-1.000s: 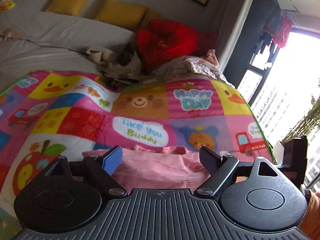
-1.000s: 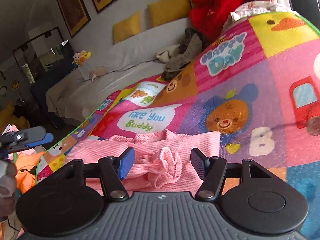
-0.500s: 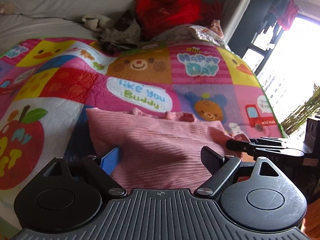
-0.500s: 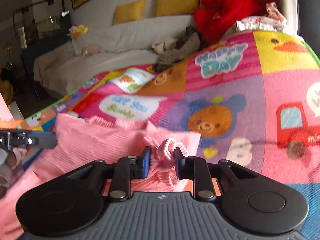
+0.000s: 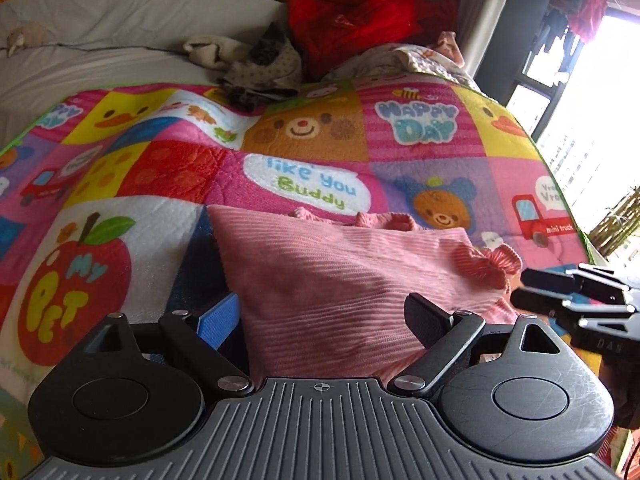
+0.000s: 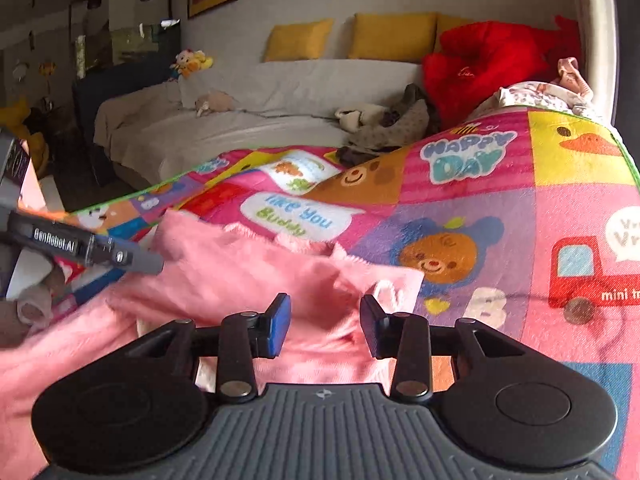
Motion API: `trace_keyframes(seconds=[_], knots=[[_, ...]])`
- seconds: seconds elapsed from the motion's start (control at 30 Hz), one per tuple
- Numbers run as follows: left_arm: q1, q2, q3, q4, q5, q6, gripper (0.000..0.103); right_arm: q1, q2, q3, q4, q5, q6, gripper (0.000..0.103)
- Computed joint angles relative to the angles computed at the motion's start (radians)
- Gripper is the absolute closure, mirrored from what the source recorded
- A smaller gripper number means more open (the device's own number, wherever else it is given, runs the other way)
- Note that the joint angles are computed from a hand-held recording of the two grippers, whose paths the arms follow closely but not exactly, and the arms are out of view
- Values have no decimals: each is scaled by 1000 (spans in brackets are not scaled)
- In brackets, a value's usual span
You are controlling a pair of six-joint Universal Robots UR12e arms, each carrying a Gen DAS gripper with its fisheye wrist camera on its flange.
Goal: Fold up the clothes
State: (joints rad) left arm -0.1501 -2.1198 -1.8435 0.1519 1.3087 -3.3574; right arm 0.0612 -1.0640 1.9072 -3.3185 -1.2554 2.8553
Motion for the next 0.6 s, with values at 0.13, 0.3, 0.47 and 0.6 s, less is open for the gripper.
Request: trace_keyframes(seconds=[0.13, 0.3, 0.47, 0.6], knots=[[-2, 0, -8, 24, -22, -1, 9, 5, -18, 33, 78, -17, -32, 65], [-4, 2, -15, 43, -37, -7, 9, 1, -13, 30, 142, 65, 57, 61], [1, 9, -25, 70, -43, -7, 9, 22, -26, 27, 131, 64, -39, 61], [6, 4, -20, 91, -63, -30, 9, 12, -28, 6, 43, 60, 15, 61]])
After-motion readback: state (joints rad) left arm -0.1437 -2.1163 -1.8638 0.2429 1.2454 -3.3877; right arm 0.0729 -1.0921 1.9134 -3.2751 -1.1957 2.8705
